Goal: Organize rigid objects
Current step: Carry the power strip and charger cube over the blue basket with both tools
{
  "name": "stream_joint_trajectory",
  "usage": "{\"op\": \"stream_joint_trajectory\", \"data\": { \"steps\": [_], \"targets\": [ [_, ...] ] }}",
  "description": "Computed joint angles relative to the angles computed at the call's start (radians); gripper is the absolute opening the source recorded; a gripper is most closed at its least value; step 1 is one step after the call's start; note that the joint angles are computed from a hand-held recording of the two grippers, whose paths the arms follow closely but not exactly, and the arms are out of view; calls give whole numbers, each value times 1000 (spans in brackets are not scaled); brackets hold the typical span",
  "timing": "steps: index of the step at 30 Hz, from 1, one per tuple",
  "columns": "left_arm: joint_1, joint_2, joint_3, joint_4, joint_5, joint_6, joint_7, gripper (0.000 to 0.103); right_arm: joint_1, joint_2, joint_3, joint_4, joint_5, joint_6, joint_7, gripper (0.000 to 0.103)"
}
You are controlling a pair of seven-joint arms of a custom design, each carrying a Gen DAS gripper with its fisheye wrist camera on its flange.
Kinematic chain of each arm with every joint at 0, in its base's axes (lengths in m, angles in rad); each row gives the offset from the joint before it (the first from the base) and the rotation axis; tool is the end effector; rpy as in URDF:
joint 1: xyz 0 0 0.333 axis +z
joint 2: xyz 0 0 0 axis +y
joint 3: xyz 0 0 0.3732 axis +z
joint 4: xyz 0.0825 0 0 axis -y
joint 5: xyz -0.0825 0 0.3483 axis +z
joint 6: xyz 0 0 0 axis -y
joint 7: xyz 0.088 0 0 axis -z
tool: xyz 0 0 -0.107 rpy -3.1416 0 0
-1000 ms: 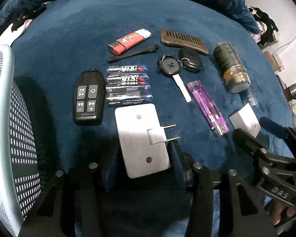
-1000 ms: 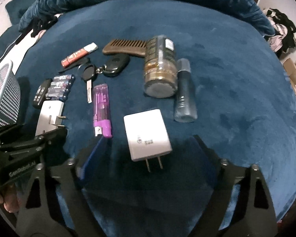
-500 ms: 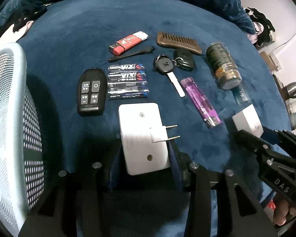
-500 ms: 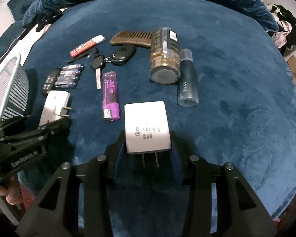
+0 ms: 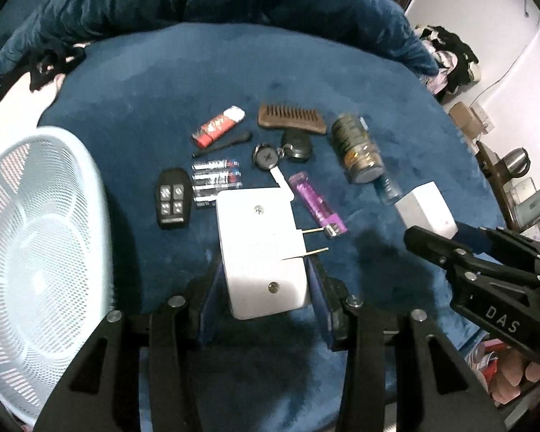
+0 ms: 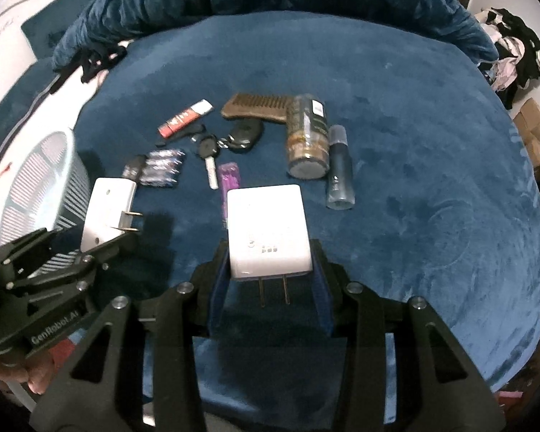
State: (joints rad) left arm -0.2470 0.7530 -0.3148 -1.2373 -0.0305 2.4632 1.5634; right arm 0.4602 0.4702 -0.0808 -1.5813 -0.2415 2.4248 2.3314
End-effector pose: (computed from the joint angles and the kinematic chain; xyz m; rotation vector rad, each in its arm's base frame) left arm 0.7132 -0.3443 0.4445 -1.6440 2.4785 -0.8295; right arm 0.6560 0.2728 0.4739 -1.7562 2.1763 -0.4250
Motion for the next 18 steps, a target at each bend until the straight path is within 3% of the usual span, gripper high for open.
{"op": "stream_joint_trajectory", "data": {
  "steps": [9,12,18],
  "targets": [
    [50,-103,-4,-112,-21,89,-3,46,32,18,10,74,-6,9,14,40],
    [62,-121,7,-133,-18,103,-22,46,57,45,-6,127,-35,-38,23,40],
    [97,-145,3,-176,-31,128,-35,46,39,39,12,113,17,7,16,40]
  ]
}}
